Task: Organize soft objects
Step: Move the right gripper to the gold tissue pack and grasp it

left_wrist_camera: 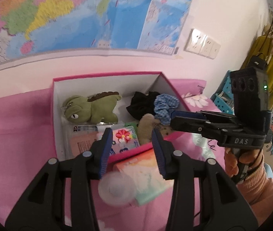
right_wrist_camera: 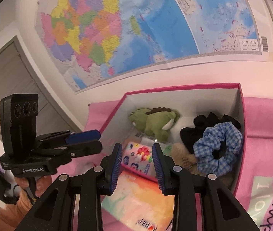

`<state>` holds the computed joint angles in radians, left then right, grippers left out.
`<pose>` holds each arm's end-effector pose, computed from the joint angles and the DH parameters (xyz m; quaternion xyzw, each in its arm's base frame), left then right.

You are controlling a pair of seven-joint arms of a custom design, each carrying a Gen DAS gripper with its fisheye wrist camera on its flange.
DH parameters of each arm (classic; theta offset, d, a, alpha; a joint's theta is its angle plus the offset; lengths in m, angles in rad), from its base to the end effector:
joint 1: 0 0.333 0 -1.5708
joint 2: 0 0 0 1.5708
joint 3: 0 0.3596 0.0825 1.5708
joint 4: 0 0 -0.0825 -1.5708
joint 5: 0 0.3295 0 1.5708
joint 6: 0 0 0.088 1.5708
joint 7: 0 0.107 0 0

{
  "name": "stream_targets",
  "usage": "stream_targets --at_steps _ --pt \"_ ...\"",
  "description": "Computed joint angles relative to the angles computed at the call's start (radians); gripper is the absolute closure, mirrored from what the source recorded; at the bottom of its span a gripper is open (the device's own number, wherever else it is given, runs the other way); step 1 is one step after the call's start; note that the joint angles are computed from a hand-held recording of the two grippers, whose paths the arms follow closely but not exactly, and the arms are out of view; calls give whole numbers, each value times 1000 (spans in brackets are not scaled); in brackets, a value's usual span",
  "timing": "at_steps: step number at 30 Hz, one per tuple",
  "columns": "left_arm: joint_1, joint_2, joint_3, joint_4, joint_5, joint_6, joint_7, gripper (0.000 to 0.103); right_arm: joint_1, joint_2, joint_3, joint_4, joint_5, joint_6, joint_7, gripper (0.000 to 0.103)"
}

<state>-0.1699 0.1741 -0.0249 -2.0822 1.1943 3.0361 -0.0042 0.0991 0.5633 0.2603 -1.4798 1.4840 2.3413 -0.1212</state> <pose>0.5340 -0.1768 0.4769 -0.7151 0.5645 -0.3402 0.2331 0.6773 0.2221 0.4646 -0.7584 0.2358 -0.0277 0.6071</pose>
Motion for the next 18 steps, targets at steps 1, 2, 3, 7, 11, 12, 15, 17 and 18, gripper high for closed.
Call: stream_targets --at_steps 1,2,3,7,11,12,15,17,18 --pt "-16 -17 14 -9 70 -2 -66 48 -8 -11 3 -20 8 -8 -19 70" --pt "-21 -34 15 -19 133 -8 -127 45 -17 -25 5 -47 21 -19 -46 70" --pt "-21 -52 8 -30 196 -22 -190 42 -21 -36 2 -66 28 -33 -61 67" --pt "2 -113 -43 -92 358 -40 -362 31 -34 -78 -20 -156 51 -97 -124 57" --pt "27 -151 -105 -156 433 -83 -468 18 -31 -107 -53 -239 59 -141 -178 50" --pt "32 -153 -114 -172 445 -75 -496 17 -28 -114 -61 -262 59 -143 -195 48" --pt "34 -149 -137 -206 445 -73 -532 17 -16 -124 -82 -323 61 -140 -233 42" --pt "31 -140 -146 -224 442 -67 -556 17 -6 -125 -94 -350 61 -125 -244 42" --pt "31 -130 -148 -229 457 -48 -586 17 -1 -123 -99 -361 56 -118 -243 42"
